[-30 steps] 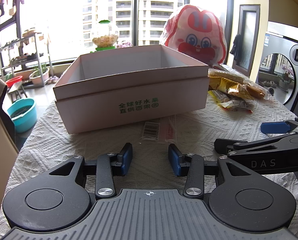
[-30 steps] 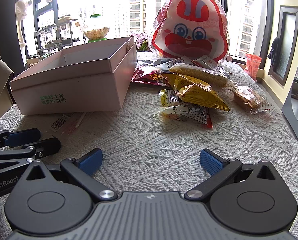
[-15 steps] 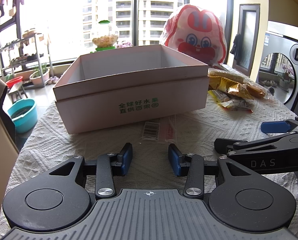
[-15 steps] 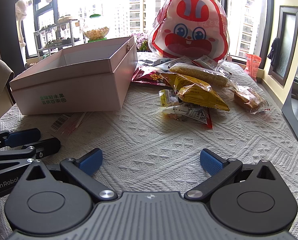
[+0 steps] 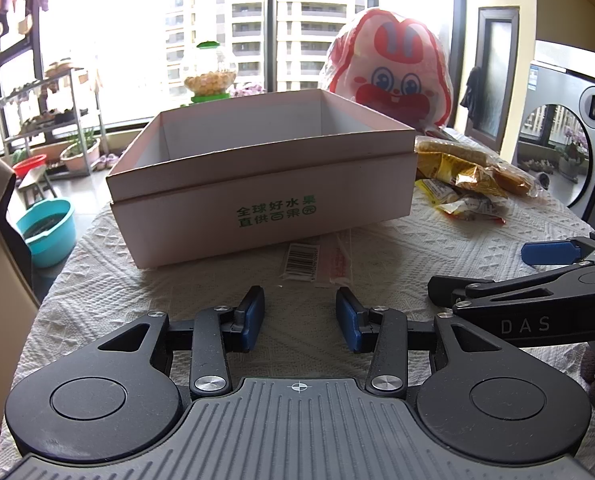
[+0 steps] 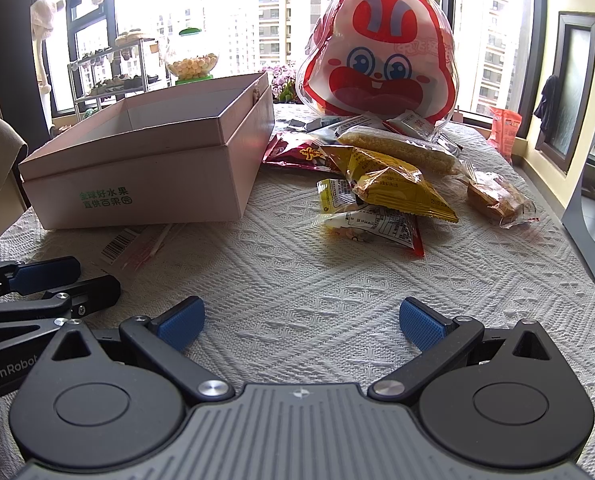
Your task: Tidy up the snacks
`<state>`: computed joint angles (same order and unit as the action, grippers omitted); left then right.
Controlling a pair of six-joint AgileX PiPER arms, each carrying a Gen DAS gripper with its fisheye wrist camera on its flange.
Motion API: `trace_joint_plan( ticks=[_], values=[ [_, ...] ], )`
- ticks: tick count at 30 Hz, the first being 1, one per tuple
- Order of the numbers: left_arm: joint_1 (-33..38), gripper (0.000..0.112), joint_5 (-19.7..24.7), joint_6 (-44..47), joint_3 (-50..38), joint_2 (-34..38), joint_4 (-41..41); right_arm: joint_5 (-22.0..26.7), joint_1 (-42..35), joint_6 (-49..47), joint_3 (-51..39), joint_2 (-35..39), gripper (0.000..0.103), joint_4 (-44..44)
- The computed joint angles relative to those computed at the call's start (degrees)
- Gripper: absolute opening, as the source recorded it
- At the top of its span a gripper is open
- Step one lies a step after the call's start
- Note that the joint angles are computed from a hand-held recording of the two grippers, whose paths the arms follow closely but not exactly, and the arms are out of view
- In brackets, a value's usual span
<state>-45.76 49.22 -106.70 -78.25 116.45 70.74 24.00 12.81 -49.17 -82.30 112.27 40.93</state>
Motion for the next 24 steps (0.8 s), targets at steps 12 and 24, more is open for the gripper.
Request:
trace_joint_plan(
  ticks=[12,24],
  values=[
    [-1.41,0.045,3.13,1.44,-1.76,1.42,-0.34,10.29,-2.09,0.30,-7.60,2.96,0.103,-3.70],
    [10.09,0.043,-10.04,27.22,-11.99,0.46,-24.10,16.71,-4.19,-3.71,-8.22,1.99,0.103,-4.40]
  ],
)
